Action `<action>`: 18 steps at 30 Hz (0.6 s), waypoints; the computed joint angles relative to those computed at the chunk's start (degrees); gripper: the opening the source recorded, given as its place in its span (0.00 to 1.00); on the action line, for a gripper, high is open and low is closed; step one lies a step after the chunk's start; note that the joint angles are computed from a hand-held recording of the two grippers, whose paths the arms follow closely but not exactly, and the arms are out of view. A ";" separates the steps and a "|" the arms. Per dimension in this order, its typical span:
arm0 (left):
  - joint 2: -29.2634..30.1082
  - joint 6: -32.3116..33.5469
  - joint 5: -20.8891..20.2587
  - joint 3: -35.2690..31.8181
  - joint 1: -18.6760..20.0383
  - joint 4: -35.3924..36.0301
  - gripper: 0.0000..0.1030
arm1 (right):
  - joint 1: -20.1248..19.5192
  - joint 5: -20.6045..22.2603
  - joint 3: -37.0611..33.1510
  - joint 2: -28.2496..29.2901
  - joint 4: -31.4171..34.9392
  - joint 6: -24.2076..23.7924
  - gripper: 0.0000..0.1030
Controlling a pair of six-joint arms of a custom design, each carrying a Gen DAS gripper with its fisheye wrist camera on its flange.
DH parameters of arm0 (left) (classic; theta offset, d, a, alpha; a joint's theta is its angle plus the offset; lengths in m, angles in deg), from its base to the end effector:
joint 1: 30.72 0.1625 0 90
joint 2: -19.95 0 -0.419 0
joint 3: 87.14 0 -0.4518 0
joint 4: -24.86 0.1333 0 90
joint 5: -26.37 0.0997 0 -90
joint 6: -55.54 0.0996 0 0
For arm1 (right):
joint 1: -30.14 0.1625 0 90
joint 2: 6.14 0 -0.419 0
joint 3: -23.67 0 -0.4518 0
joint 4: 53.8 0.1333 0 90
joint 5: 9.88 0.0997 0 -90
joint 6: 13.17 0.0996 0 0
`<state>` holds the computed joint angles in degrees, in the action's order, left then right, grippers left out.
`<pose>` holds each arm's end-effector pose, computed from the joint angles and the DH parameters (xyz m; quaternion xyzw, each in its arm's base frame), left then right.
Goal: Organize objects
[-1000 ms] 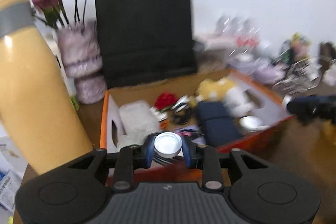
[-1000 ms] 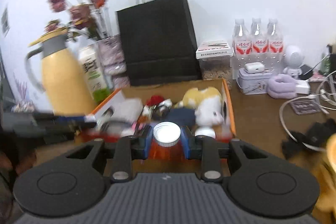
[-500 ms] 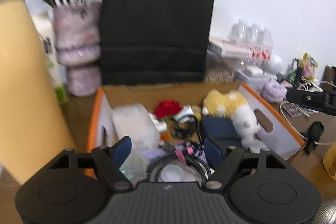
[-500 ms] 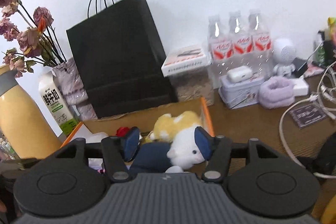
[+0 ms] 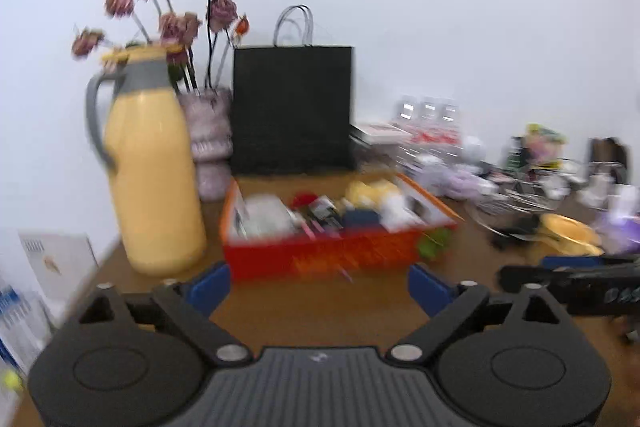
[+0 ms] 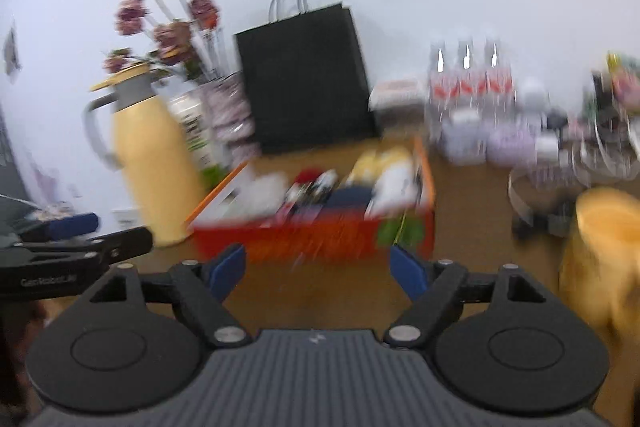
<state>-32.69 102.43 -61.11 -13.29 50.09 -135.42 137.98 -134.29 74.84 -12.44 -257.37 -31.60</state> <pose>0.0056 -0.8275 0.3422 0.4195 0.8070 -0.3864 0.1531 0.3335 -0.7850 -0.0472 0.0869 -0.8014 0.5377 0.2470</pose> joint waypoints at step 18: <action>-23.38 -2.10 8.81 26.58 0.59 -3.67 0.97 | 11.55 -17.00 23.81 -6.11 -4.80 3.53 1.00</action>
<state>-56.07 100.33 -52.30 13.29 50.68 -139.10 149.53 -151.29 98.65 -18.55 -262.17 -28.06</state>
